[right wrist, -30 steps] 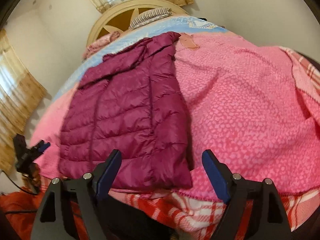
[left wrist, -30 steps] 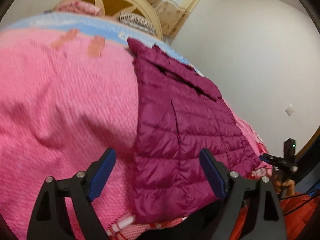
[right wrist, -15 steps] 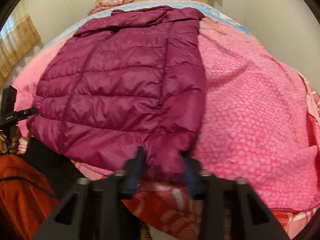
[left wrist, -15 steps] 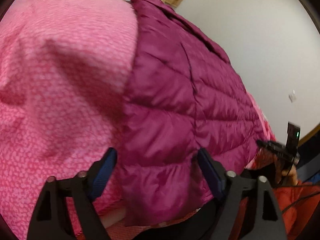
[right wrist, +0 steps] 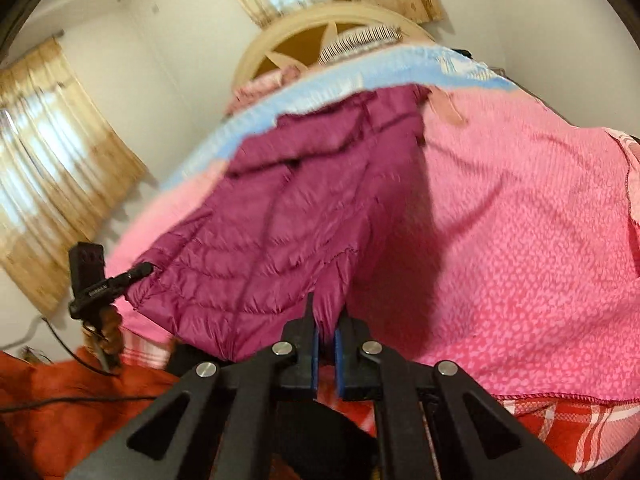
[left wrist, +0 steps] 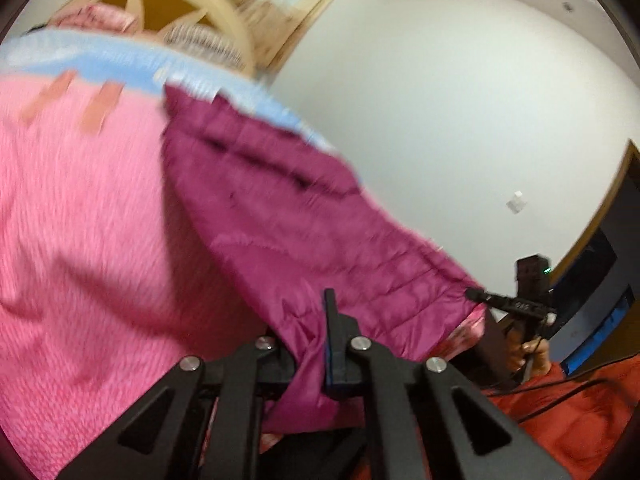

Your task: Fold large clothes

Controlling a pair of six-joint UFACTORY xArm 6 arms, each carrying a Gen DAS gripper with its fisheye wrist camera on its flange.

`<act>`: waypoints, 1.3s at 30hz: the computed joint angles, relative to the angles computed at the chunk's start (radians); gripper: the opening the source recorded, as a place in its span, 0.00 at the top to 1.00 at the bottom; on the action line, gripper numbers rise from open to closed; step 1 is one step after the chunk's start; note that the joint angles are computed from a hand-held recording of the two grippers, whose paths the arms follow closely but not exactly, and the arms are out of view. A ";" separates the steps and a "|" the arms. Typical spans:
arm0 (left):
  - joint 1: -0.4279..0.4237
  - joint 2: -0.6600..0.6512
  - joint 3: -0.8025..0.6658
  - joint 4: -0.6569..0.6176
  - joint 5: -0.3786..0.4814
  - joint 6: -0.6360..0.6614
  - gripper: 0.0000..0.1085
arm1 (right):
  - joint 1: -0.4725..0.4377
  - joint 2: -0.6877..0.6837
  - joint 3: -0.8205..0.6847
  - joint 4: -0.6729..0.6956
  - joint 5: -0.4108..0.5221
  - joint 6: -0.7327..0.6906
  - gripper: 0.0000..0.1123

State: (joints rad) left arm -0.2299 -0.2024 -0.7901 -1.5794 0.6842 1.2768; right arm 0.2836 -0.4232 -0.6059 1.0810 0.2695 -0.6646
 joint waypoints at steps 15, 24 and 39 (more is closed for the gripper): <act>0.047 -0.075 -0.085 -0.028 0.052 -0.105 0.93 | -0.073 -0.123 -0.048 0.236 0.038 -0.164 0.96; 0.023 0.237 -0.448 0.203 -0.086 -0.448 0.90 | -0.148 0.221 -0.434 0.202 0.069 -0.134 0.96; 0.051 1.111 -1.596 0.854 0.075 -1.288 0.90 | -0.246 1.193 -1.617 -0.521 0.272 0.682 0.96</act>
